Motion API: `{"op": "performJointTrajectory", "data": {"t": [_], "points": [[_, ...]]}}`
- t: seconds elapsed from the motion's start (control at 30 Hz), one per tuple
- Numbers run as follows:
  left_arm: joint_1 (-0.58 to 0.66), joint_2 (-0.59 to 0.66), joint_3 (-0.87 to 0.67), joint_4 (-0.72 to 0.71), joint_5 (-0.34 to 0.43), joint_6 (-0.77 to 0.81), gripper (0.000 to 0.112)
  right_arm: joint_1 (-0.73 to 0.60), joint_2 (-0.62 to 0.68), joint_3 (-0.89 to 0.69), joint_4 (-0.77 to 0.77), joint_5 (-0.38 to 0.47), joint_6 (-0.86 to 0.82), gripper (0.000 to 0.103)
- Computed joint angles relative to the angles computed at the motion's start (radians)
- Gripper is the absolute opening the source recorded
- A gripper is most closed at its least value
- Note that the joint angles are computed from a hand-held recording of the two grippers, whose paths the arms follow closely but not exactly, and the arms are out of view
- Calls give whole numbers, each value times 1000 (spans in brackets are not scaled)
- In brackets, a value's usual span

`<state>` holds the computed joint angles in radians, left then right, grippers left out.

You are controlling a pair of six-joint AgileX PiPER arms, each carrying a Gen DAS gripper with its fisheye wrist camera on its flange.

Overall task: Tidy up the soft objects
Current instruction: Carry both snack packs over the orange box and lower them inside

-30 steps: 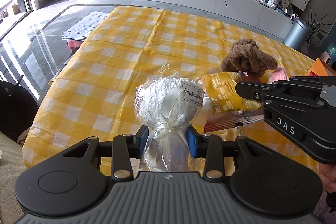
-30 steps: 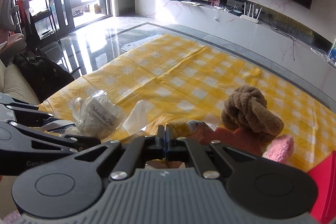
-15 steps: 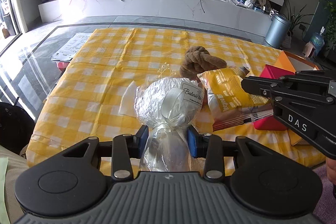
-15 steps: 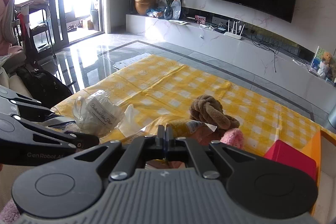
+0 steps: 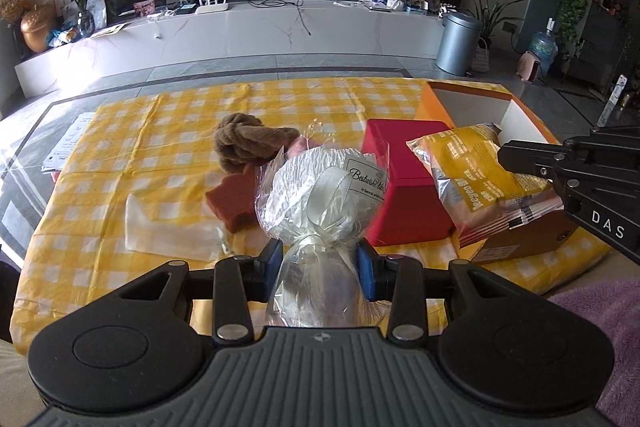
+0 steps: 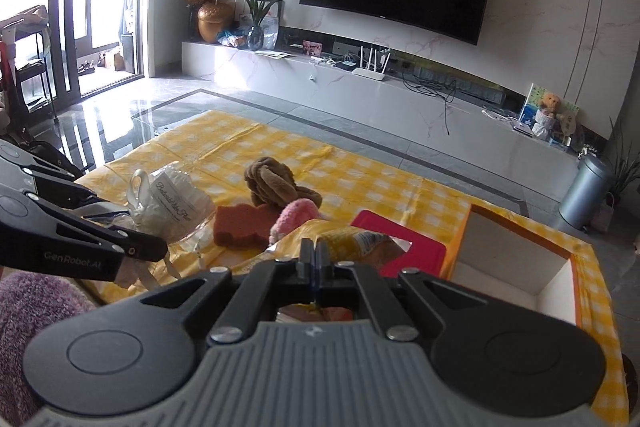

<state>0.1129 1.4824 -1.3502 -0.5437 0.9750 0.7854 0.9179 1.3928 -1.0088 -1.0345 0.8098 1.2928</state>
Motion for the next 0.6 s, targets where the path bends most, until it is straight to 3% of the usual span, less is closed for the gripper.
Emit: {"op": "performJointTrajectory", "data": {"t": [0.33,0.47,0.6], "points": [[-259,36,-41,-2,-43,-99,44,-34,-312,204,33,164,-70,0],[-338,111,-144,-31,-4,-135,44,-140,-398,243,68,155,-159,0],[-438,234,-290,-13,47,-209,44,-341,-440,272,154,38,-318,0]]}}
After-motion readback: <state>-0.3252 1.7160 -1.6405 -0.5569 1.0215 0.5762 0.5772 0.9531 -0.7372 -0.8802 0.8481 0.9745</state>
